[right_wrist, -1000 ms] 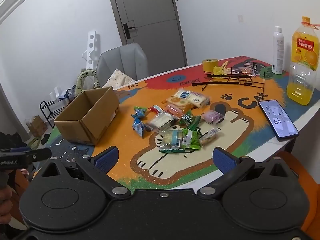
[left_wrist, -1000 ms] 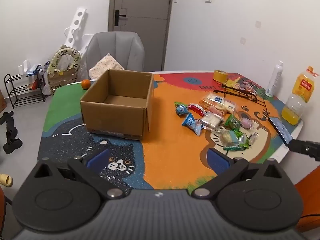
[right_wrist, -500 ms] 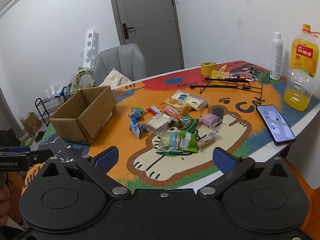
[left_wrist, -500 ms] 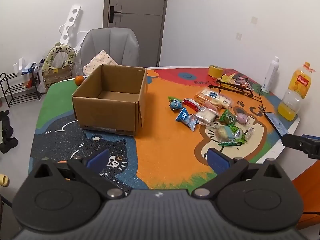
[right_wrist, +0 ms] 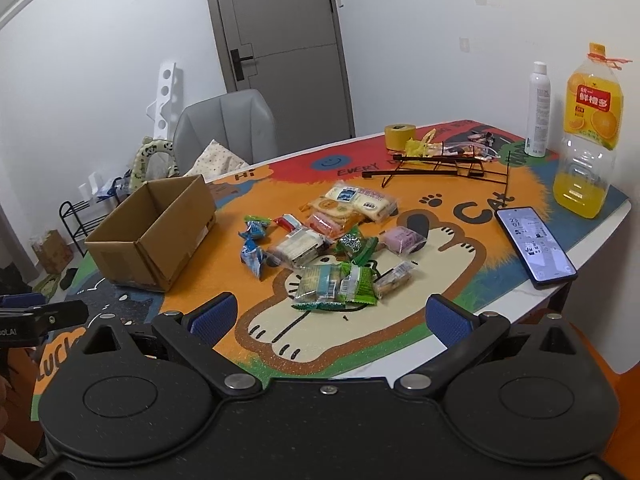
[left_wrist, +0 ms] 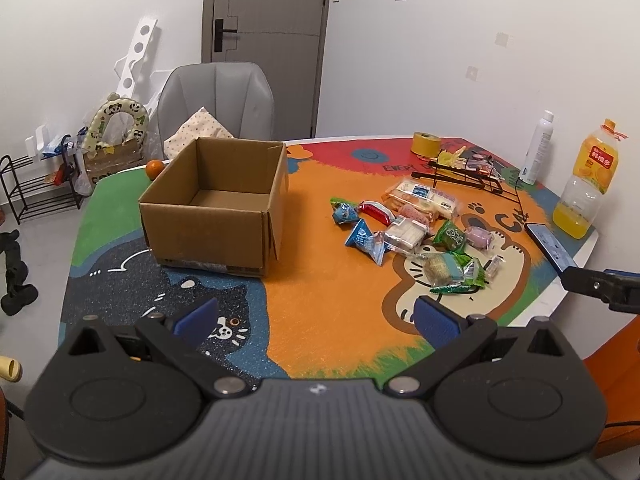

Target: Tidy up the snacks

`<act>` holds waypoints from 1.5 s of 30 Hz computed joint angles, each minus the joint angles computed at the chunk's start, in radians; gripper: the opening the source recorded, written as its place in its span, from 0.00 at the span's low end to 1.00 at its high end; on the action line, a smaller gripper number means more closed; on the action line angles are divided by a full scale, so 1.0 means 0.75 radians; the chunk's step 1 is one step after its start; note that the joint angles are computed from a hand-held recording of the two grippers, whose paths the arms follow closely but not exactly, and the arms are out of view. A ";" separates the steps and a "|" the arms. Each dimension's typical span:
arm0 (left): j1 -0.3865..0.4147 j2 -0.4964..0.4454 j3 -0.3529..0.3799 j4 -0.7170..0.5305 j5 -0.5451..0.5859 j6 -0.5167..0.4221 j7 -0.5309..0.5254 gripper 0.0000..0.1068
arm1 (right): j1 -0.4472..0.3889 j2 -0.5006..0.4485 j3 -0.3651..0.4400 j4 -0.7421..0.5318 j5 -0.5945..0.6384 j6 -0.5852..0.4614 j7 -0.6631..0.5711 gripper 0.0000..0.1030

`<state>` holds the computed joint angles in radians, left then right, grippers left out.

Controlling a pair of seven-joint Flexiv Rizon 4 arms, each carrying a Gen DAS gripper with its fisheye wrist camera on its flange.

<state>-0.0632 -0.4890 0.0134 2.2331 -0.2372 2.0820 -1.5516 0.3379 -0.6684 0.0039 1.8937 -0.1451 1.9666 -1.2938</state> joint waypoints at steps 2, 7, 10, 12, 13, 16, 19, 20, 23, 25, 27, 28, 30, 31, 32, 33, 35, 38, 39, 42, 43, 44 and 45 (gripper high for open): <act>0.014 -0.005 -0.006 0.002 0.011 0.009 -0.010 0.96 | 0.006 -0.001 -0.009 -0.001 0.002 0.001 -0.008 1.00; 0.021 -0.010 -0.012 -0.005 0.016 0.006 -0.020 0.96 | 0.014 0.002 -0.018 -0.001 0.011 -0.007 -0.014 1.00; 0.021 -0.010 -0.012 -0.006 0.020 0.003 -0.022 0.96 | 0.026 0.008 -0.031 0.000 0.013 -0.029 -0.021 1.00; 0.048 -0.011 -0.032 0.001 0.044 0.014 -0.045 0.96 | 0.019 0.005 -0.021 0.004 0.010 -0.014 -0.026 1.00; 0.048 -0.015 -0.032 0.001 0.048 0.019 -0.049 0.96 | 0.024 0.004 -0.026 0.004 0.013 -0.014 -0.028 1.00; 0.037 -0.021 -0.020 -0.003 0.044 0.018 -0.044 0.96 | 0.052 0.005 -0.052 0.004 0.034 -0.013 -0.036 1.00; 0.054 -0.020 -0.030 -0.001 0.066 0.023 -0.051 0.96 | 0.056 0.007 -0.052 0.004 0.035 -0.019 -0.044 1.00; 0.053 -0.020 -0.028 0.001 0.065 0.027 -0.054 0.96 | 0.055 0.009 -0.050 0.006 0.033 -0.020 -0.048 1.00; 0.049 -0.013 -0.024 0.010 0.058 0.035 -0.066 0.96 | 0.052 0.010 -0.043 0.010 0.033 -0.006 -0.057 1.00; 0.032 -0.012 -0.010 0.012 0.043 0.042 -0.059 0.96 | 0.050 0.011 -0.040 0.009 0.035 -0.006 -0.057 1.00; 0.034 -0.010 -0.010 0.014 0.043 0.047 -0.060 0.96 | 0.055 0.010 -0.045 0.008 0.044 -0.005 -0.056 1.00; 0.037 -0.009 -0.012 0.014 0.044 0.048 -0.061 0.96 | 0.054 0.011 -0.045 0.007 0.045 -0.005 -0.056 1.00; 0.034 -0.009 -0.009 0.014 0.038 0.048 -0.060 0.96 | 0.058 0.011 -0.047 0.008 0.049 -0.001 -0.058 1.00; 0.032 -0.009 -0.007 0.015 0.035 0.048 -0.058 0.96 | 0.059 0.011 -0.048 0.008 0.051 0.002 -0.060 1.00; 0.030 -0.008 -0.005 0.016 0.032 0.048 -0.057 0.96 | 0.062 0.011 -0.052 0.010 0.053 0.004 -0.062 1.00; 0.030 -0.006 -0.005 0.019 0.032 0.050 -0.056 0.96 | 0.066 0.011 -0.055 0.010 0.056 0.002 -0.064 1.00; 0.027 -0.003 -0.002 0.022 0.029 0.056 -0.053 0.96 | 0.063 0.011 -0.052 0.007 0.056 -0.004 -0.063 1.00; 0.023 -0.001 0.000 0.025 0.024 0.059 -0.049 0.96 | 0.054 0.009 -0.042 0.004 0.050 -0.006 -0.062 1.00; 0.022 -0.001 0.001 0.025 0.022 0.061 -0.048 0.96 | 0.049 0.009 -0.038 0.004 0.048 -0.005 -0.060 1.00; 0.033 0.001 -0.005 0.029 0.029 0.064 -0.051 0.96 | 0.051 0.008 -0.040 0.004 0.048 -0.003 -0.059 1.00; 0.036 0.002 -0.006 0.029 0.033 0.063 -0.050 0.96 | 0.049 0.008 -0.038 0.004 0.047 -0.002 -0.059 1.00; 0.037 0.002 -0.006 0.029 0.034 0.061 -0.048 0.96 | 0.042 0.006 -0.032 0.002 0.042 -0.002 -0.058 1.00; 0.038 0.002 -0.006 0.030 0.035 0.064 -0.049 0.96 | 0.034 0.003 -0.025 -0.001 0.035 -0.003 -0.058 1.00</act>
<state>-0.0348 -0.4878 0.0089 2.2553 -0.2111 2.1298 -1.5885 0.3637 -0.6659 -0.0148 1.8930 -0.1186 1.9644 -1.3369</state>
